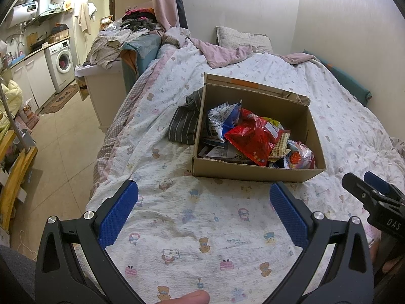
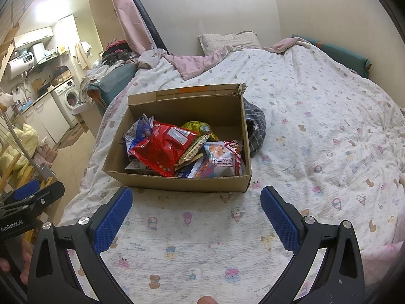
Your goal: Organize snacks
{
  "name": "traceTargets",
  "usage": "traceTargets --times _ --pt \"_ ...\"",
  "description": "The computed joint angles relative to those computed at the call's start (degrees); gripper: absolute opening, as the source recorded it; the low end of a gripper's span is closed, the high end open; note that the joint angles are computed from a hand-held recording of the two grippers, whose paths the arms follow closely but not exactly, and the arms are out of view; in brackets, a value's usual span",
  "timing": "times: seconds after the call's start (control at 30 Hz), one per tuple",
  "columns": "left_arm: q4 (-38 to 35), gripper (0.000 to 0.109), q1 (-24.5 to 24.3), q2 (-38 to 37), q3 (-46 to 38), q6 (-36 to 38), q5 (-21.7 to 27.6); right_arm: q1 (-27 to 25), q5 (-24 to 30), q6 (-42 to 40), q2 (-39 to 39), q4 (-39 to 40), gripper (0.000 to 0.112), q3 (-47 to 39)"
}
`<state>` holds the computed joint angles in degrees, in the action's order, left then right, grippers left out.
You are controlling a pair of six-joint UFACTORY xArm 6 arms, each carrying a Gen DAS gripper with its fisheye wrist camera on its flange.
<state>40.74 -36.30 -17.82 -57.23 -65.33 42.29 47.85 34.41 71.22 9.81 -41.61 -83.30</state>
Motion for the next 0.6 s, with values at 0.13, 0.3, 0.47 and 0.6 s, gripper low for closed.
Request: traceTargets --times 0.13,0.3,0.47,0.6 --pt "-0.02 0.103 0.02 -0.04 0.04 0.06 -0.02 -0.02 0.07 -0.19 -0.11 0.08 0.103 0.08" --pt "-0.19 0.103 -0.01 0.03 -0.02 0.22 0.09 -0.03 0.15 -0.40 -0.15 0.30 0.103 0.08" --pt "-0.64 0.103 -0.16 0.26 -0.04 0.43 0.09 0.05 0.39 -0.73 0.04 0.09 0.103 -0.17" --pt "-1.39 0.103 0.06 0.03 0.68 0.52 -1.29 0.05 0.49 -1.24 0.25 0.14 0.103 -0.43"
